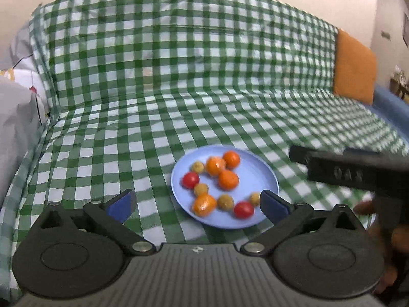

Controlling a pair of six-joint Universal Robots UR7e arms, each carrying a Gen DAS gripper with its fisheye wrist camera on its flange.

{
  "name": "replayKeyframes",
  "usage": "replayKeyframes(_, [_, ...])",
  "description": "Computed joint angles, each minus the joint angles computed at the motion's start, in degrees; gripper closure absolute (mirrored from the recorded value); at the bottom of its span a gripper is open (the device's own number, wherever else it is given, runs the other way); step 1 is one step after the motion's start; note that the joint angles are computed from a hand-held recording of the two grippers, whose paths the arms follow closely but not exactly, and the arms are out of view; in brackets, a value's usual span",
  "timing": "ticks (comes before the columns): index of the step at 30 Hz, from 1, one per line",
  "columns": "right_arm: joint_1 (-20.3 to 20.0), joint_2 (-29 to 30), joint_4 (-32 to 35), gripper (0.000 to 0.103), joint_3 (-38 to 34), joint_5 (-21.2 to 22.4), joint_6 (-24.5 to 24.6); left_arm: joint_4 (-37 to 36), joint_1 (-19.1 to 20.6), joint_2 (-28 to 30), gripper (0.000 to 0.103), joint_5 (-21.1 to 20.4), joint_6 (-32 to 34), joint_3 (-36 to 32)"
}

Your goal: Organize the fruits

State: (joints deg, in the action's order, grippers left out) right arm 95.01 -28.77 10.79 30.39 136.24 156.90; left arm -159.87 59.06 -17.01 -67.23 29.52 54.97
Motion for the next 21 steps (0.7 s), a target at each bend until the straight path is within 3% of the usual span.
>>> replayKeyframes(3, [0.2, 0.7, 0.3, 0.001, -0.7, 1.2, -1.6, -2.4, -0.2, 1.0, 0.001, 1.1, 3.6, 0.4])
replayKeyframes(6, [0.1, 0.8, -0.5, 0.001, -0.8, 2.5, -2.1, -3.5, 0.1, 2.2, 0.001, 0.3, 2.8, -0.7])
replayKeyframes(11, [-0.4, -4.5, -11.3, 0.001, 8.7, 3.1, 0.3, -1.2, -0.5, -1.1, 0.001, -6.9, -4.1, 2.3])
replayKeyframes(13, [-0.9, -7.3, -16.2, 0.001, 13.4, 3.7, 2.7, -3.4, -1.6, -2.7, 0.000, -7.8, -4.7, 4.8])
replayKeyframes(17, [-1.9, -9.7, -14.6, 0.001, 16.0, 3.2, 9.5, -2.0, -3.8, -3.2, 0.000, -1.7, -6.7, 4.9])
replayKeyframes(21, [-2.1, -9.5, -11.9, 0.001, 15.3, 2.3, 10.1, 6.3, -3.8, -1.4, 0.000, 3.7, -7.9, -1.0])
